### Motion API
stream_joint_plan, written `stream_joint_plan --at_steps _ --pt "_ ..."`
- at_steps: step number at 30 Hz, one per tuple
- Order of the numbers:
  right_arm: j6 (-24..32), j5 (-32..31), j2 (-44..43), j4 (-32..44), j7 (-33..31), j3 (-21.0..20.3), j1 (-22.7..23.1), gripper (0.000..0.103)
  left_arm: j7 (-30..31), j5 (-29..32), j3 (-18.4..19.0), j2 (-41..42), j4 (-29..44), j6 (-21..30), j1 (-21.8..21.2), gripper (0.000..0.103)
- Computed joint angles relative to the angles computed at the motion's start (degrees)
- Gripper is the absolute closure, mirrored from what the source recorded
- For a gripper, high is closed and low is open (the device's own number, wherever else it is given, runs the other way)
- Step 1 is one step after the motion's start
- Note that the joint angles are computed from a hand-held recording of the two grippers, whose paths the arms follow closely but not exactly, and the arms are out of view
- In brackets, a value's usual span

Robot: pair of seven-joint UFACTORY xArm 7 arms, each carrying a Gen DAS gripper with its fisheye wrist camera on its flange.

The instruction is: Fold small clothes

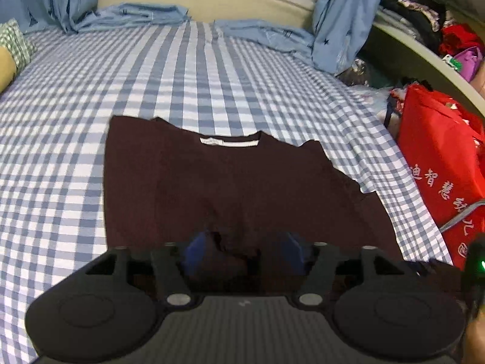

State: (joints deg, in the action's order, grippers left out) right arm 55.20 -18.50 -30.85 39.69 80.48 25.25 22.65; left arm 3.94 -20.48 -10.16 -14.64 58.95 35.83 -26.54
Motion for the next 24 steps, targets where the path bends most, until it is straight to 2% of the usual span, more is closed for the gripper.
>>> stream_joint_plan --at_steps 3,7,10,12,16,18,22,24 --pt "-1.8 -1.3 0.6 0.3 -1.2 -0.8 -0.9 0.001 -2.0 3.7 -1.0 -3.7 -3.2 -1.6 1.2 0.017" --pt "-7.7 -4.6 1.8 1.4 -2.0 -1.3 -3.0 0.001 -5.0 11.8 -2.7 -6.8 -6.4 -0.2 3.1 0.014" --pt "-16.8 -5.0 4.5 1.7 -4.7 -3.7 -4.0 0.001 -7.0 17.2 -4.0 -7.2 -7.5 1.1 4.2 0.013" --pt "-24.1 -3.1 7.5 2.2 -8.0 -6.3 -4.0 0.001 -7.4 20.9 -4.9 -6.8 -7.5 2.2 4.7 0.013" --pt "-35.3 8.1 16.3 6.0 -19.4 -12.6 -1.3 0.002 -6.3 25.9 -5.5 -5.4 -7.4 2.8 4.4 0.021" --pt "-35.2 10.3 20.3 9.8 -23.1 -13.1 -1.7 0.010 -5.2 26.6 -5.2 -4.7 -7.1 2.8 3.9 0.025" --pt "-33.0 12.0 27.8 17.5 -29.3 -13.6 -2.1 0.017 -3.7 27.4 -4.8 -3.3 -6.8 2.3 3.4 0.031" --pt "-32.5 13.2 30.1 19.6 -31.2 -13.9 -1.9 0.027 -3.2 28.1 -4.9 -2.6 -6.4 2.1 3.3 0.035"
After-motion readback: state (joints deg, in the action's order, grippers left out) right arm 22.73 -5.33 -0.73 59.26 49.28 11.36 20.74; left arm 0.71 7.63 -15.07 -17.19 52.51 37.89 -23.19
